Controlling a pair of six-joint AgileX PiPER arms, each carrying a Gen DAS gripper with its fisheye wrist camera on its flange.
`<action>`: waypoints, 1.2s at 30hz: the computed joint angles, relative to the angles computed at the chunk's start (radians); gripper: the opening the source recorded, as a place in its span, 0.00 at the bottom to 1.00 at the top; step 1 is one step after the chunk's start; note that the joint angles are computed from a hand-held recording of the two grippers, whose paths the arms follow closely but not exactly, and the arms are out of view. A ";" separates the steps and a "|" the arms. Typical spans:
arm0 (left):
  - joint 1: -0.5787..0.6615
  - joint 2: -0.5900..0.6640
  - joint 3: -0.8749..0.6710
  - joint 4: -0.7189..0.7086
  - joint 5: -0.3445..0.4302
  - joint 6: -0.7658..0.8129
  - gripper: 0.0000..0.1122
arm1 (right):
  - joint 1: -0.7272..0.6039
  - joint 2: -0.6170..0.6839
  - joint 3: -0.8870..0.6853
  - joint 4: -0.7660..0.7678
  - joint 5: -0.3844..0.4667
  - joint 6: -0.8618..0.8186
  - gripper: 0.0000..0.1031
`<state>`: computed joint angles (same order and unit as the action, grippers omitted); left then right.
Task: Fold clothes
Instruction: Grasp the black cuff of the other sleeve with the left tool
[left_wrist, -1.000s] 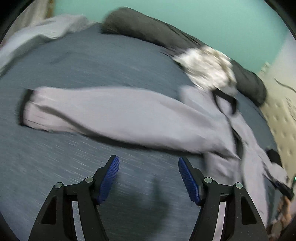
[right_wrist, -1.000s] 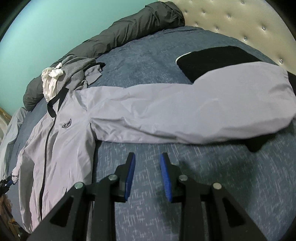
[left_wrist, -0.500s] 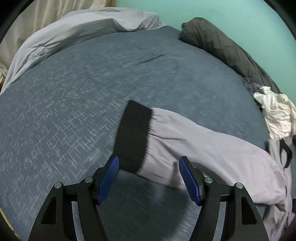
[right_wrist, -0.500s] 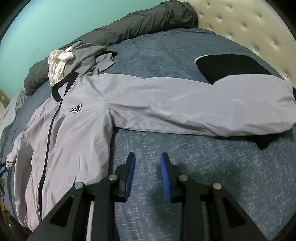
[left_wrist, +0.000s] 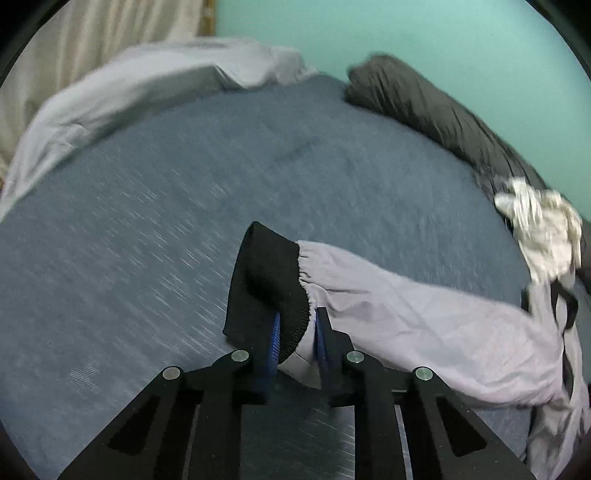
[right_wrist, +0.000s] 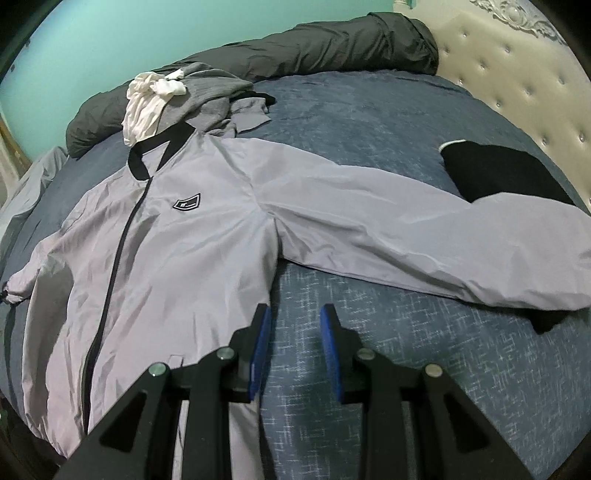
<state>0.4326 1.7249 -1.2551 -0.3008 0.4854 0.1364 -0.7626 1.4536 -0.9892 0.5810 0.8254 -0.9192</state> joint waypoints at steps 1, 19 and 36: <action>0.021 -0.005 -0.018 0.010 0.012 -0.009 0.17 | 0.003 -0.003 0.000 0.001 0.002 0.001 0.27; -0.030 -0.175 0.056 -0.029 0.200 0.008 0.49 | -0.082 -0.061 0.027 0.041 0.113 -0.021 0.27; -0.822 -0.383 0.360 -0.194 0.254 -0.130 0.52 | 0.402 -0.274 0.253 0.070 0.220 0.266 0.38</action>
